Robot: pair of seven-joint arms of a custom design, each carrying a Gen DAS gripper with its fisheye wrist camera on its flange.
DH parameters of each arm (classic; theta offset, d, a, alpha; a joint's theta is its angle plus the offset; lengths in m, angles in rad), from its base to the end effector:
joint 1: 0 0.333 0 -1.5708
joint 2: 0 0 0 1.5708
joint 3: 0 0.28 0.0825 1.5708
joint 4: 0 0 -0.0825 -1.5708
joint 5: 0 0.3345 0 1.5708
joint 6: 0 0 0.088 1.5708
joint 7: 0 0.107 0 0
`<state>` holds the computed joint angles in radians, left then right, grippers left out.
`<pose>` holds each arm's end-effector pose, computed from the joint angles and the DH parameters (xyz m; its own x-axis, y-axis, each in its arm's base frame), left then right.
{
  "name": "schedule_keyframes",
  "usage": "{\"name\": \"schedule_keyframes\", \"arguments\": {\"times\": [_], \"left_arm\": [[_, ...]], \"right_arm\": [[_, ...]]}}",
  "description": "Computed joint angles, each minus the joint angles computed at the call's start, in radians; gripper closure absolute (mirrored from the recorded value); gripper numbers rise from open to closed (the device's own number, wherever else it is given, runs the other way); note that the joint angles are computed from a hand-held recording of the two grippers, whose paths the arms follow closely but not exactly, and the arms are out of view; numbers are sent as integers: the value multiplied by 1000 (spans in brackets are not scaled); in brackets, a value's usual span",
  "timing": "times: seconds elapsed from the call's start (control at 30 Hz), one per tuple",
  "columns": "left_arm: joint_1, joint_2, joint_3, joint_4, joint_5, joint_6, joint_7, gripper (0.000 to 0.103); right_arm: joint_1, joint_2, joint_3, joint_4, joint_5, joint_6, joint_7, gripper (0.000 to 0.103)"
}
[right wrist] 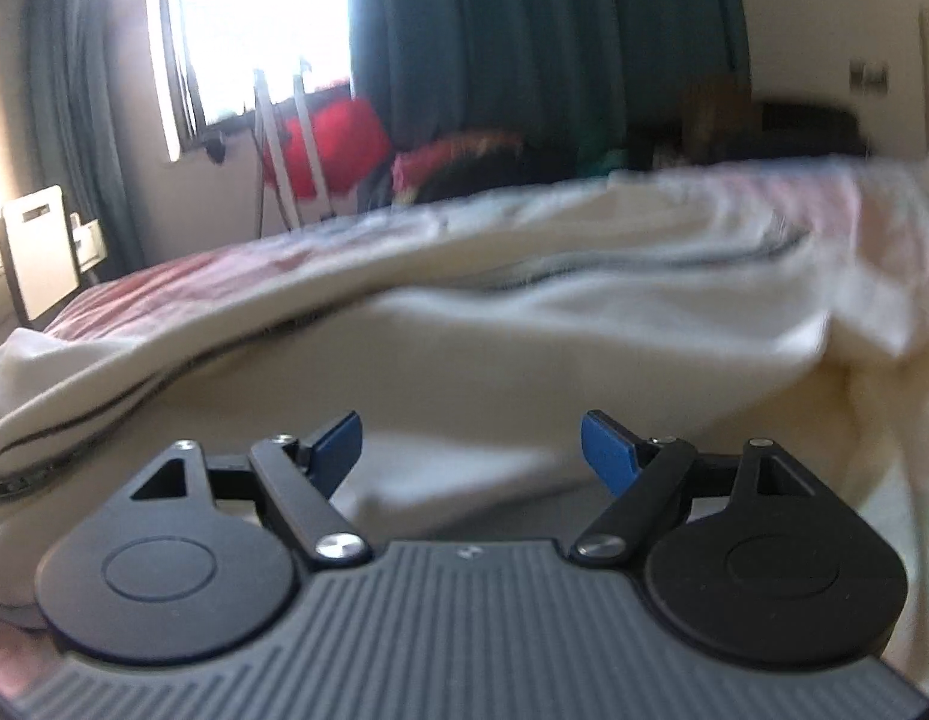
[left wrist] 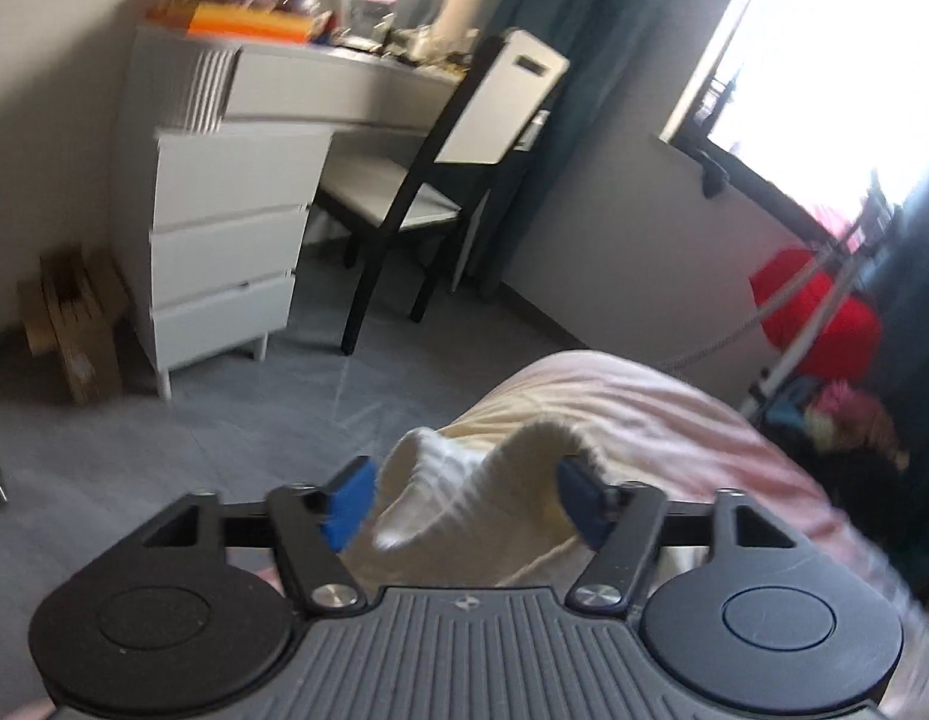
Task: Fold clothes
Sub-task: 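Lay the cuff over the pants with the left gripper and release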
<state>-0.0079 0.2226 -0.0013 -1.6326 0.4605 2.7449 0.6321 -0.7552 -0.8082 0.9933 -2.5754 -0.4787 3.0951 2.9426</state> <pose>0.6237 -0.0233 0.5702 0.4047 -0.8636 0.3006 -0.4611 -0.4766 -0.7485 0.3893 0.1836 0.4803 -0.3491 -0.9248 -0.1511 -0.3171 0.2683 -0.9097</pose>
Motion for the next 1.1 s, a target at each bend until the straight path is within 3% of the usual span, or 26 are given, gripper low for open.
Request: {"name": "schedule_keyframes", "arguments": {"times": [0.1, 0.2, 0.3, 0.37, 0.43, 0.53, 0.57, 0.63, 0.67, 0.73, 0.93, 1.1], "left_arm": [[-6, -166, 2, -186, 112, 16, -42, 19], [14, -307, -51, -332, 122, 24, -18, 16], [13, -435, -123, -438, 130, -18, 1, 16], [-12, -517, -170, -482, 74, -82, 36, 13], [-50, -602, -192, -549, -10, -82, 75, 6], [-99, -696, -230, -625, -97, -77, 129, 4], [-115, -719, -246, -639, -116, -82, 149, 4], [-85, -769, -315, -673, -83, -68, 120, 1], [-71, -793, -348, -687, -62, -62, 102, 0], [-67, -816, -375, -711, -53, -42, 86, 0], [-108, -817, -358, -771, -107, -17, 111, 1], [-74, -817, -394, -776, -75, -25, 113, 1]], "right_arm": [[-9, -32, 2, -8, -8, 57, -19, 21], [29, 24, -18, 0, -4, 93, -100, 21], [90, 73, -42, -1, 15, 99, -169, 21], [121, 86, -55, -4, 31, 98, -205, 21], [163, 112, -82, -4, 46, 81, -237, 21], [162, 126, -65, 7, 37, 60, -266, 21], [162, 153, -60, 18, 26, 58, -288, 21], [188, 226, -64, 44, 2, 21, -340, 20], [191, 245, -57, 56, -14, -4, -351, 14], [171, 254, -28, 74, -53, -27, -336, 13], [200, 276, -83, 37, -68, 45, -274, 13], [209, 280, -90, 27, -49, 59, -273, 13]]}}
